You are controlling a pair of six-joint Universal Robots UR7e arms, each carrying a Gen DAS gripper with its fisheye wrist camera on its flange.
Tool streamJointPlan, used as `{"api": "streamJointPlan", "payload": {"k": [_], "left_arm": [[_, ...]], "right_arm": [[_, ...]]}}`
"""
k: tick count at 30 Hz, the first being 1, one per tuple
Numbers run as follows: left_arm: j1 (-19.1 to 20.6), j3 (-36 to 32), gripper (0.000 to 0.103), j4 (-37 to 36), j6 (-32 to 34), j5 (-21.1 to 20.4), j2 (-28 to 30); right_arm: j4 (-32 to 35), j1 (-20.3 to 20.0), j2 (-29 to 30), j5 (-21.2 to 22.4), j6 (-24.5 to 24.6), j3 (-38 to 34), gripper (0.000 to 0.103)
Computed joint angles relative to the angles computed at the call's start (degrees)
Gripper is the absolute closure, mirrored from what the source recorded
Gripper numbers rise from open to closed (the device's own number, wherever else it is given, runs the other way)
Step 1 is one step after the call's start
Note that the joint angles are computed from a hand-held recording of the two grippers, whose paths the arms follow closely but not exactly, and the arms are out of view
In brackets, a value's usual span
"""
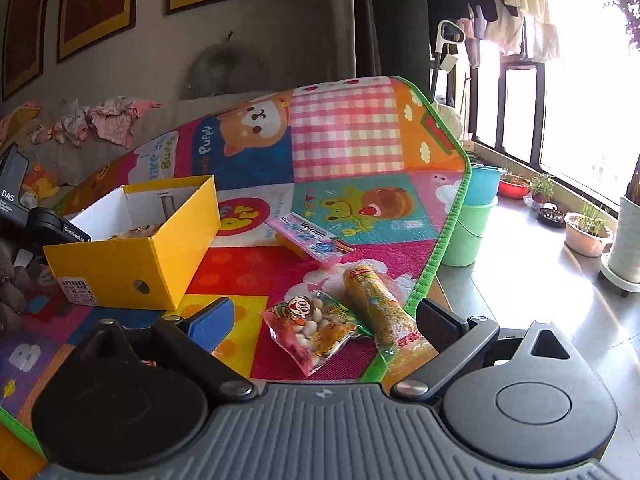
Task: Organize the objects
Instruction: 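Grasp the corn puff stick with the right gripper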
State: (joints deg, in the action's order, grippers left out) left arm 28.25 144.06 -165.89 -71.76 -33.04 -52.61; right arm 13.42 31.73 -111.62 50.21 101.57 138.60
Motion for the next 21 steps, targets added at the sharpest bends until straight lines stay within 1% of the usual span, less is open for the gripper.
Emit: {"api": "streamJointPlan", "payload": {"k": [2, 4, 6, 7, 8, 9, 11, 12, 13, 14, 15, 17, 19, 20, 21], "left_arm": [[0.0, 0.23, 0.087, -0.69, 0.35, -0.1, 0.04], [0.01, 0.63, 0.087, -1.94, 0.64, -0.25, 0.09], [0.09, 1.01, 0.087, -3.55, 1.22, -0.26, 0.31], [0.11, 1.1, 0.087, -3.95, 1.46, -0.27, 0.36], [0.18, 1.12, 0.087, -4.25, 1.71, -0.3, 0.38], [0.22, 1.17, 0.087, -4.54, 1.88, -0.33, 0.42], [0.2, 1.29, 0.087, -4.81, 2.2, -0.39, 0.35], [0.19, 1.35, 0.087, -4.99, 2.3, -0.42, 0.37], [0.18, 1.37, 0.086, -5.12, 2.36, -0.42, 0.42], [0.22, 1.34, 0.086, -5.16, 2.4, -0.42, 0.43], [0.22, 1.34, 0.086, -5.16, 2.4, -0.42, 0.43], [0.23, 1.23, 0.086, -4.7, 2.19, -0.51, 0.32], [0.22, 1.3, 0.086, -5.03, 2.48, -0.52, 0.38], [0.25, 1.37, 0.086, -5.35, 2.67, -0.57, 0.38], [0.26, 1.4, 0.086, -5.41, 2.71, -0.63, 0.34]], "right_arm": [[0.36, 2.76, 1.62, 3.08, -2.94, -1.42, 0.005], [1.86, 6.19, 3.8, 7.63, -4.89, -3.11, 0.007], [1.25, 7.59, 4.29, 8.87, -5.43, -3.43, 0.009], [-0.8, 8.58, 4.08, 9.39, -3.86, -3.41, 0.009], [-3.42, 10.1, 4.0, 10.64, -1.37, -3.56, 0.011], [-5.13, 11.65, 4.23, 12.31, 0.78, -4.1, 0.016], [-6.17, 16.11, 7.15, 17.95, 5.76, -7.4, 0.021], [-5.67, 18.22, 9.26, 21.13, 8.26, -9.57, 0.028], [-5.03, 20.26, 11.59, 24.59, 11.22, -11.9, 0.032], [-4.65, 21.99, 13.81, 27.88, 14.27, -14.02, 0.042], [-4.12, 23.22, 15.78, 30.41, 16.77, -15.9, 0.047], [-2.68, 24.33, 18.79, 32.72, 19.42, -18.71, 0.048], [-1.48, 25.23, 21.46, 34.91, 20.65, -20.57, 0.049], [-1.37, 25.86, 22.54, 36.32, 21.26, -21.13, 0.049], [-3.43, 26.56, 22.49, 37.2, 20.69, -20.21, 0.05]]}}
